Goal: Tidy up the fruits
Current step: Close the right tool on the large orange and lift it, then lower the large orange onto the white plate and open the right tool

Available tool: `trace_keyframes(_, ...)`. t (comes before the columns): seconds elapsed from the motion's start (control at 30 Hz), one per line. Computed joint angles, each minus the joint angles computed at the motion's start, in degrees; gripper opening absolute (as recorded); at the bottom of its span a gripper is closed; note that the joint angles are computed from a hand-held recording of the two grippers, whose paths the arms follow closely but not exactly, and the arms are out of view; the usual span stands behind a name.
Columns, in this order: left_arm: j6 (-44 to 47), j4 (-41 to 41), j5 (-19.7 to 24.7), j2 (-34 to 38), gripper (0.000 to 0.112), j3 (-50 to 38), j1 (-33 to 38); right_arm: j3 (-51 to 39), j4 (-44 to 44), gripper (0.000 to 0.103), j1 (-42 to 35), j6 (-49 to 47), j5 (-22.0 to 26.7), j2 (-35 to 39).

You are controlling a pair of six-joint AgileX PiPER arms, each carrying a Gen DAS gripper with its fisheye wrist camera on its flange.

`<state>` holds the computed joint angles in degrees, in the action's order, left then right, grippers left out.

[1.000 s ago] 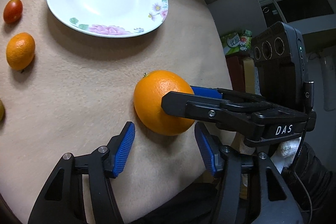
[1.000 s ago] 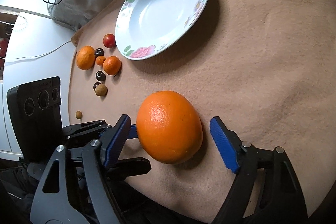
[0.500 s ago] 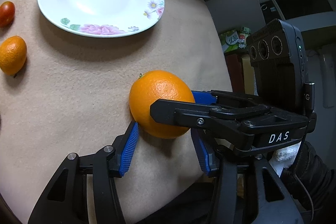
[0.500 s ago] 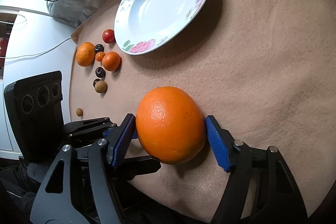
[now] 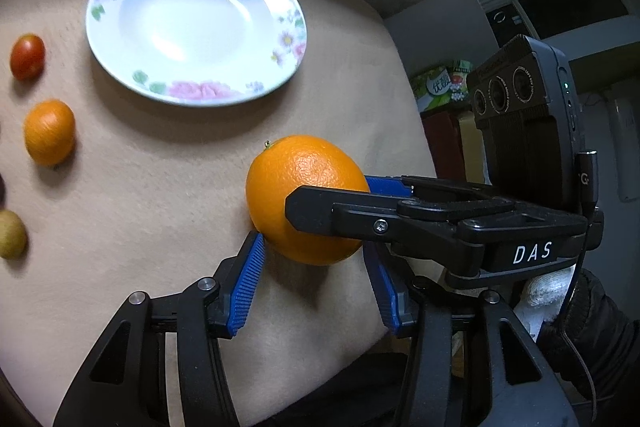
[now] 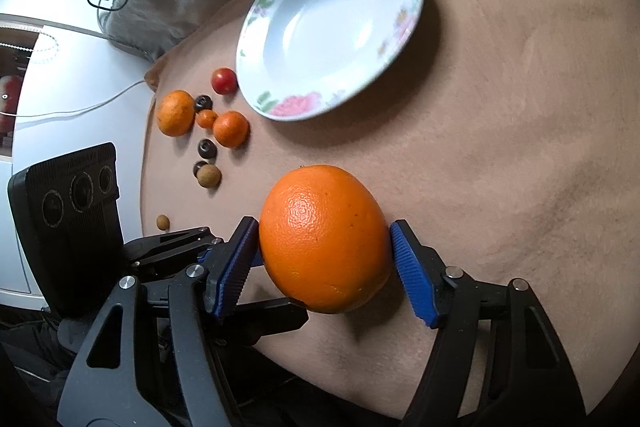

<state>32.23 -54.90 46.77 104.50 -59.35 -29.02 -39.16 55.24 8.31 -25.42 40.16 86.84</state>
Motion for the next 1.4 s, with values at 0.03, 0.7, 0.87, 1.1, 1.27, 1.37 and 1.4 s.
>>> trace_keyframes(0.03, 0.05, 0.04, -0.04, -0.33, 0.049, 0.09, 0.28, -0.59, -0.24, 0.07, 0.46, 0.68, -0.09, -0.03)
trace_keyframes(0.7, -3.34, 2.61, 0.86, 2.71, 0.05, -8.22, 4.86, -15.9, -5.09, 0.07, 2.3, 8.48, 1.99, 8.24)
trace_keyframes(0.87, -3.73, 2.95, 1.31, 3.45, 0.05, -8.66, 5.71, -18.65, -6.37, 0.07, 2.23, 10.0, 2.46, 10.99)
trace_keyframes(1.1, -4.83, 4.48, 2.02, 4.71, 0.049, -10.23, 6.03, -20.96, -5.76, 0.07, 1.03, 10.19, 2.94, 12.74)
trace_keyframes(1.27, -4.36, 4.34, 2.41, 4.42, 0.049, -10.63, 6.92, -23.84, -8.07, 0.07, 0.42, 11.68, 3.0, 11.54)
trace_keyframes(1.37, -3.94, 4.63, 2.15, 3.46, 0.049, -10.24, 7.55, -24.67, -10.19, 0.07, 0.47, 13.15, 2.96, 10.44)
trace_keyframes(1.4, -4.21, 4.9, 1.92, 3.24, 0.049, -10.31, 7.63, -24.7, -10.97, 0.07, 0.6, 13.78, 2.72, 9.98)
